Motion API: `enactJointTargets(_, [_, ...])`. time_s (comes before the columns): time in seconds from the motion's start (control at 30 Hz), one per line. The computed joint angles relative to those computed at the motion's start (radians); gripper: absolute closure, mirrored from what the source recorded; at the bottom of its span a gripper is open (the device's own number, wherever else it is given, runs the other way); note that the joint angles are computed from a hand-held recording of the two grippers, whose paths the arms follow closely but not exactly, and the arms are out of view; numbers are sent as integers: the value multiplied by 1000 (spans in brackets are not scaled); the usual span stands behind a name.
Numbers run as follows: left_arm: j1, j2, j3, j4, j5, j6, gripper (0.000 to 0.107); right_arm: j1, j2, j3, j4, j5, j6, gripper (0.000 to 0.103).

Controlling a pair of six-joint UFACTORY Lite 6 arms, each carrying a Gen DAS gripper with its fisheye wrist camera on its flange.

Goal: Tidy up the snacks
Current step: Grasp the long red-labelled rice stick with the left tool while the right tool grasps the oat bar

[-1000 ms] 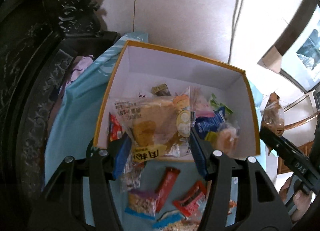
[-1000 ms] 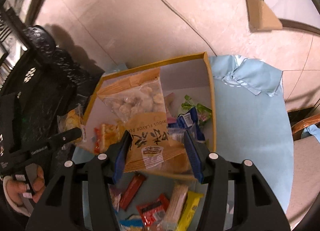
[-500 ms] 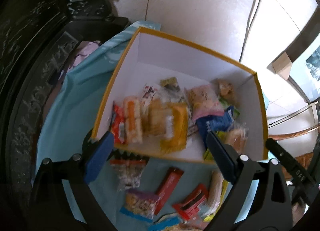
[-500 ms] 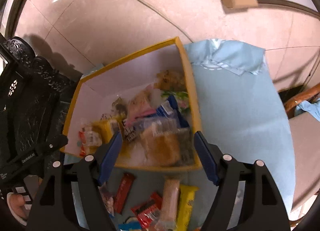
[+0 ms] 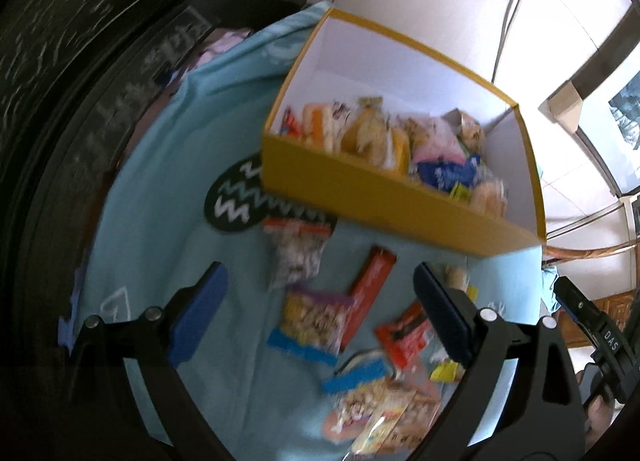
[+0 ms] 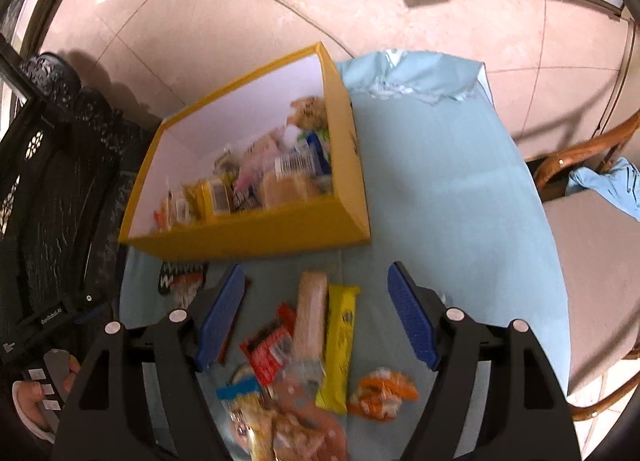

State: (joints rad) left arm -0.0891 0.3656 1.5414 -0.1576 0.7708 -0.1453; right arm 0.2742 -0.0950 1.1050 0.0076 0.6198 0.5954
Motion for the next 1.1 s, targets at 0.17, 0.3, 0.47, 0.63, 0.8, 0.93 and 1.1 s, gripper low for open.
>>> enactJointTargets(0.17, [-12,-159,-240,10,-46,3,12,62,-143,-162,-41,24,78,27])
enactJointTargets(0.3, [-52,-246,-391,23,-77,-23,12,112,-229,-271,-44,45,119,27])
enactJointTargets(0.47, [-168,-334,-576,26,-110,-26,12,174,-314,-392,-30,67,159,26])
enactJointTargets(0.63, [-309,-346,-665,33,-149,-33,12,222,-395,-475,-32,93,213,26])
enactJointTargets(0.8, [-391,-301,-683,-2,-187,-13,14,287,-429,-504,-40,109,253,26])
enactJointTargets(0.93, [-408,-220,-675,-84,-195,43,37,326,-469,-528,-62,140,283,26])
enactJointTargets(1.1, [-421,-139,-661,-90,-225,23,50,315,-559,-559,-66,201,294,26])
